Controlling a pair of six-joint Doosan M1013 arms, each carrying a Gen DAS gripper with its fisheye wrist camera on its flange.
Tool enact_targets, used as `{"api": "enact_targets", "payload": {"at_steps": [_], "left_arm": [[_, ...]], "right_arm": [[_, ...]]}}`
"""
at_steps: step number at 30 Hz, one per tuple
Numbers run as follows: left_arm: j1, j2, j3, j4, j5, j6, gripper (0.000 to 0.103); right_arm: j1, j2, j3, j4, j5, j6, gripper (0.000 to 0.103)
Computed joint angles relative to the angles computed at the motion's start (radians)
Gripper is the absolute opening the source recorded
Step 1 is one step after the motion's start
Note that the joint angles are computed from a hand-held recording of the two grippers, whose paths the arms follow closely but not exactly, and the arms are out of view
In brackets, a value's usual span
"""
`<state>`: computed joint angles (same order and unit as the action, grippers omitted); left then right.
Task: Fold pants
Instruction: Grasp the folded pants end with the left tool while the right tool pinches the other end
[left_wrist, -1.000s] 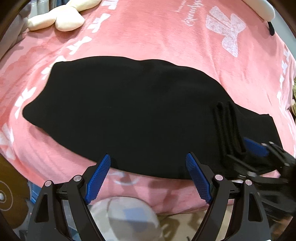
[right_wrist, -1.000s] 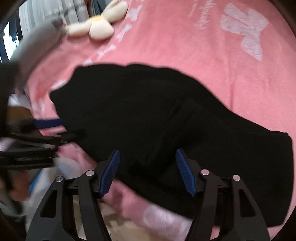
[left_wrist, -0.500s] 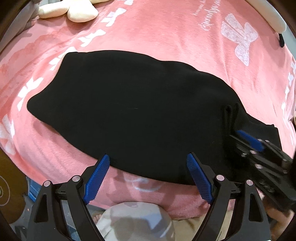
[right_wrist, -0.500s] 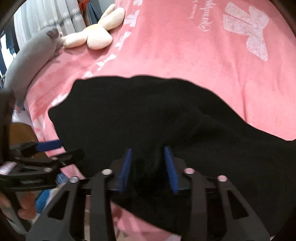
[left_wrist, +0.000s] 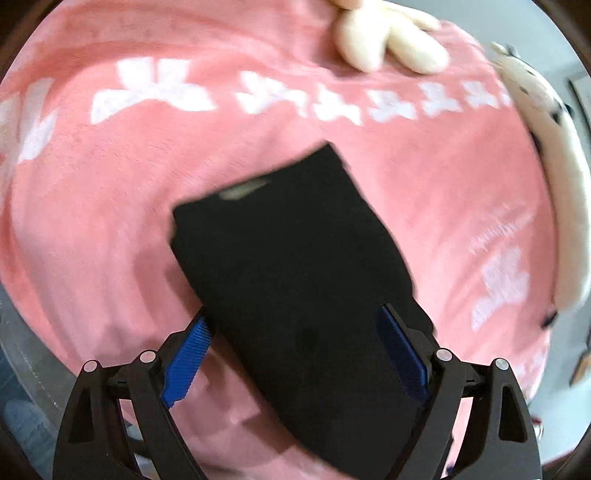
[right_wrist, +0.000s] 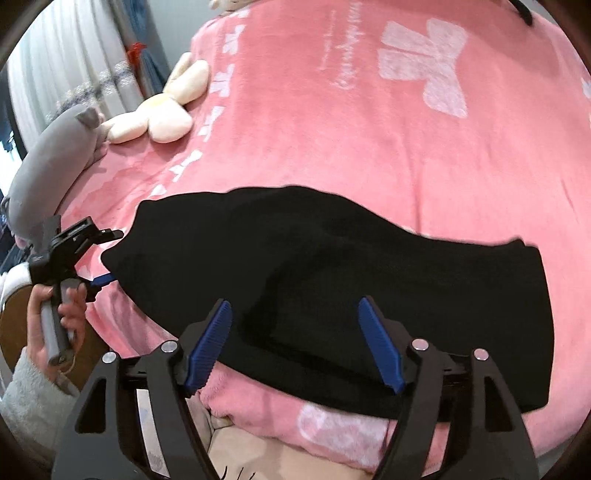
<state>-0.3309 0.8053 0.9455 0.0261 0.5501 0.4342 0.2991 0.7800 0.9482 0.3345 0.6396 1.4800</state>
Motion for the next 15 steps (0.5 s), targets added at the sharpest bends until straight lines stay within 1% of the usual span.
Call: {"api": "enact_targets", "payload": {"at_steps": [2,4,5,8,11,12,13,15], "left_arm": [[0.004,0.032,-0.051,-0.002,0.053,0.019,0.084],[-0.004,0.047,-0.084,0.057,0.082,-0.003,0.084],[-0.010,0.058,-0.111,0.080,0.109,0.017,0.083],[-0.020,0.085,-0.174,0.122,0.193,0.055,0.083],[-0.015,0.071,-0.142,0.119,0.171,0.051,0.083],[-0.014,0.067,-0.134,0.115,0.162,0.048,0.083],[-0.013,0.066,-0.132,0.108,0.157,0.046,0.083],[-0.011,0.059,-0.117,0.100,0.143,0.036,0.083]], "right_arm": [[-0.003,0.000,0.007,-0.001,-0.002,0.011,0.070],[-0.002,0.003,0.005,-0.019,-0.001,0.026,0.070],[-0.003,0.004,0.005,-0.023,0.000,0.033,0.070],[-0.007,0.020,-0.021,0.025,0.032,0.002,0.071],[0.003,0.045,-0.060,0.060,0.073,-0.082,0.071],[0.009,0.058,-0.082,0.060,0.093,-0.109,0.073],[0.019,0.078,-0.112,0.047,0.112,-0.131,0.074],[0.033,0.111,-0.158,0.002,0.131,-0.143,0.074]]}}
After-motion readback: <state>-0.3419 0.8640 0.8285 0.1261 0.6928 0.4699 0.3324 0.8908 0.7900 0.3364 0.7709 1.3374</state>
